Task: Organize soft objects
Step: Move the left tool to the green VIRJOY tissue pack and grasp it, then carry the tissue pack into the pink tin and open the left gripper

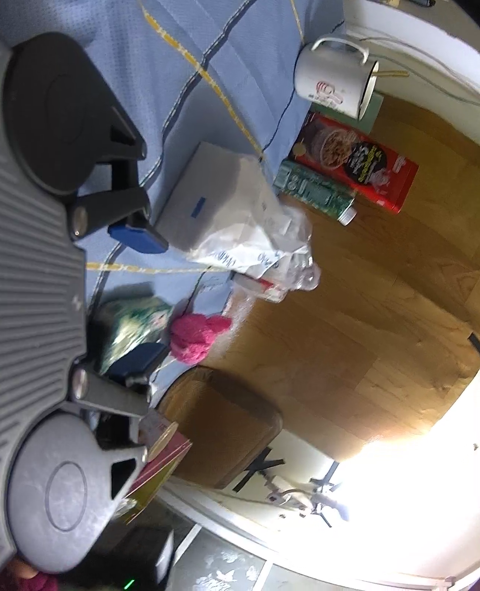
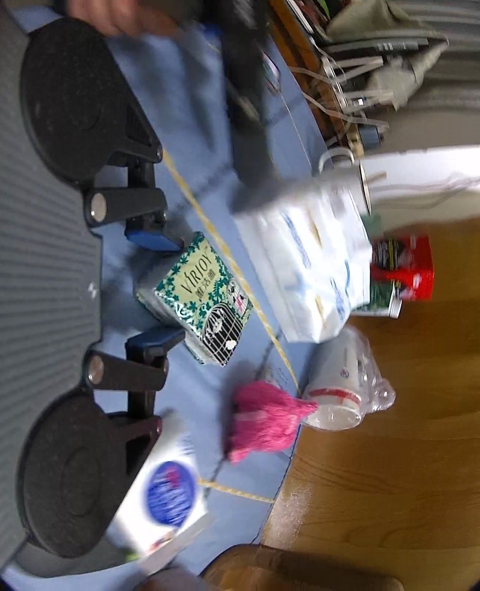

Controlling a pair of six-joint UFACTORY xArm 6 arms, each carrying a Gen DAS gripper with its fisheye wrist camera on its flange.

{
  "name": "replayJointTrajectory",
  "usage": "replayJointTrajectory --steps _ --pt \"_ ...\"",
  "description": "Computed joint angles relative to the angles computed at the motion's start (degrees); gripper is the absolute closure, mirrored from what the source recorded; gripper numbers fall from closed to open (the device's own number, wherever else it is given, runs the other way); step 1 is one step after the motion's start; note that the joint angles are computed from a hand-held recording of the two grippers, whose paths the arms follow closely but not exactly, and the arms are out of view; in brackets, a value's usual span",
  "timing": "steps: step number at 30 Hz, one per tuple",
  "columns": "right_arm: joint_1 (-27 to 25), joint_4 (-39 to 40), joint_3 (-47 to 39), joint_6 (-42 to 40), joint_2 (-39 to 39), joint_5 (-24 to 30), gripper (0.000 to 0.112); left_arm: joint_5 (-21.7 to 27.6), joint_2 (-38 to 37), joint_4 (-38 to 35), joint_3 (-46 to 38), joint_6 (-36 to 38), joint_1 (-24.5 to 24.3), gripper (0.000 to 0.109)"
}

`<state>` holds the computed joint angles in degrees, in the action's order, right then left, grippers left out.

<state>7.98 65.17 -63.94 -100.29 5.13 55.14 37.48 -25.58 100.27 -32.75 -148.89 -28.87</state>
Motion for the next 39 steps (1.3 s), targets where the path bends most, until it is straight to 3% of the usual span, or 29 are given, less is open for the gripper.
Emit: replayJointTrajectory --steps 4,8,12,15,19,22,25,28,30,33,39 --pt "-3.6 -0.2 3.9 -4.6 -3.4 3.1 0.065 -7.9 1.4 -1.8 -1.8 0.9 2.5 0.048" --pt "-6.2 0.8 6.9 -8.4 -5.7 3.9 0.065 -15.7 5.3 2.3 -5.8 -6.0 2.8 0.048" --pt "-8.6 0.8 6.7 -7.2 -5.4 6.1 0.065 -21.9 10.8 0.2 -11.6 -2.9 2.6 0.049" --pt "-10.1 1.9 7.3 -8.1 -5.6 6.3 0.066 -22.0 14.2 -9.6 -14.4 7.5 1.7 0.051" --pt "-12.5 3.1 6.8 -8.0 -4.9 7.7 0.067 -24.0 16.9 -11.8 -16.9 8.8 2.0 0.055" --pt "-14.3 4.1 6.1 -8.4 -4.2 8.7 0.067 -21.8 18.4 -19.2 -18.1 15.4 1.3 0.055" --pt "-15.9 4.1 5.2 -8.0 -3.1 9.5 0.067 -27.8 21.9 -19.2 -21.1 15.1 3.2 0.062" --pt "-17.1 6.1 5.5 -9.6 -3.3 9.5 0.068 -24.8 24.9 -27.1 -24.9 26.5 0.6 0.063" --pt "-18.3 9.3 6.0 -12.4 -3.9 9.4 0.068 -24.0 26.6 -28.3 -28.4 30.0 -0.3 0.063" --pt "-20.5 15.1 5.1 -15.4 -3.8 9.4 0.068 -25.9 30.9 -30.0 -35.7 36.1 -0.1 0.063" --pt "-22.1 24.3 -0.2 -17.7 -0.4 3.9 0.068 -26.9 45.2 -43.0 -54.8 60.8 -1.3 0.063"
